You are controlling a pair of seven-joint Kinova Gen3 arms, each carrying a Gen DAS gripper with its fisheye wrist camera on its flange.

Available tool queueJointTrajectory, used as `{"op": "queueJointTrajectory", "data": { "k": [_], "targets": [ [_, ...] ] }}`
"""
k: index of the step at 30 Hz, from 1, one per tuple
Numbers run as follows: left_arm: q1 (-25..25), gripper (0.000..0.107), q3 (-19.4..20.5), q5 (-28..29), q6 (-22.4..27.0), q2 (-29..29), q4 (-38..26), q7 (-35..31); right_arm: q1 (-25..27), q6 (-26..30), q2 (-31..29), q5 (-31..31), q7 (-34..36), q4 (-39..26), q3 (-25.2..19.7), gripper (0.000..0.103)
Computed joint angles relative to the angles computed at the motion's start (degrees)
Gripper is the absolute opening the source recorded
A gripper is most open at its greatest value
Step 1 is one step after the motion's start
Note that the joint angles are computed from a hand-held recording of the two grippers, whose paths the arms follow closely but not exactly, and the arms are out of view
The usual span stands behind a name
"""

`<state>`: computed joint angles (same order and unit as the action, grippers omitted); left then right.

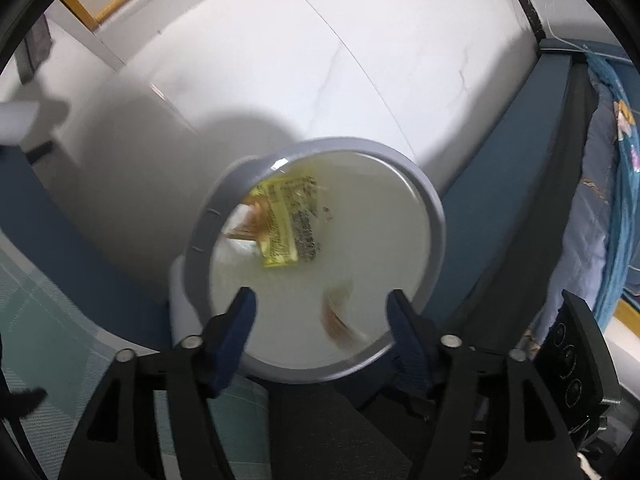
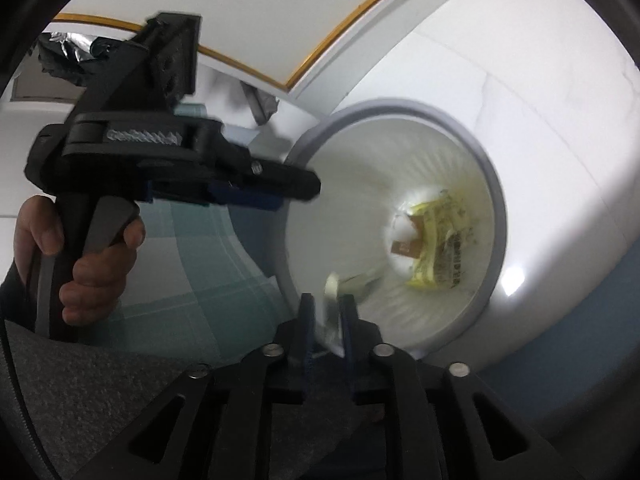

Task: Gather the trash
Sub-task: 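Open both tools to drop the tissue and wrapper into the bin, then move both open tools back over the table toward the yellow bag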

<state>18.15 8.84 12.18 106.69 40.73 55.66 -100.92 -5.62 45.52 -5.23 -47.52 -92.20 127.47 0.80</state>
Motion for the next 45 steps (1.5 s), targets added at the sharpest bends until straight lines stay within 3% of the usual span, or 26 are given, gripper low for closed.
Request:
{"op": "queueJointTrajectory", "data": {
  "k": [9, 13, 15, 17, 21, 25, 32, 38, 43, 45],
  "targets": [
    [-1.0, 0.071, 0.2, 0.2, 1.4, -2.4, -4.7, -2.3, -0.6, 0.1, -2.5, 5.0, -6.1, -1.2, -0.9, 0.039],
    [-1.6, 0.075, 0.2, 1.2, 0.3, -4.5, -5.7, -2.9, -0.5, 1.1, -5.8, 9.2, -11.0, -2.9, -0.7, 0.042],
    [-2.0, 0.076, 0.0, 0.7, 0.4, -5.6, -7.3, -3.5, -0.4, 1.7, -7.7, 12.4, -14.2, -4.1, -1.1, 0.051],
    [-2.1, 0.076, -0.4, -0.6, -0.1, -7.1, -8.3, -4.7, -0.2, 2.2, -9.7, 15.9, -17.9, -5.8, -1.6, 0.053],
    [-4.6, 0.076, -0.9, -0.1, -2.5, -10.5, -7.2, -5.8, 0.2, 3.0, -12.4, 22.4, -23.6, -9.2, -2.7, 0.064],
    [-6.1, 0.076, -1.4, -1.2, -6.4, -16.2, -4.6, -8.6, -0.2, 3.8, -14.0, 27.5, -27.4, -12.8, -3.4, 0.065],
    [-12.0, 0.076, -3.3, 1.6, -17.4, -27.6, 4.1, -10.5, -0.1, 6.1, -15.2, 38.3, -37.0, -22.3, -10.2, 0.073],
    [-18.8, 0.076, -6.6, 6.1, -24.3, -35.9, 9.2, -11.6, -1.9, 5.1, -14.5, 43.0, -42.7, -29.6, -14.0, 0.075],
    [-25.2, 0.077, -11.0, 12.3, -25.7, -40.0, 9.8, -14.8, -2.6, 4.8, -11.9, 51.2, -48.3, -36.9, -20.5, 0.084],
    [-27.0, 0.082, -12.3, 14.0, -26.1, -40.9, 9.2, -15.1, -3.3, 4.2, -10.2, 55.2, -50.4, -39.4, -23.4, 0.085]
  ]
}}
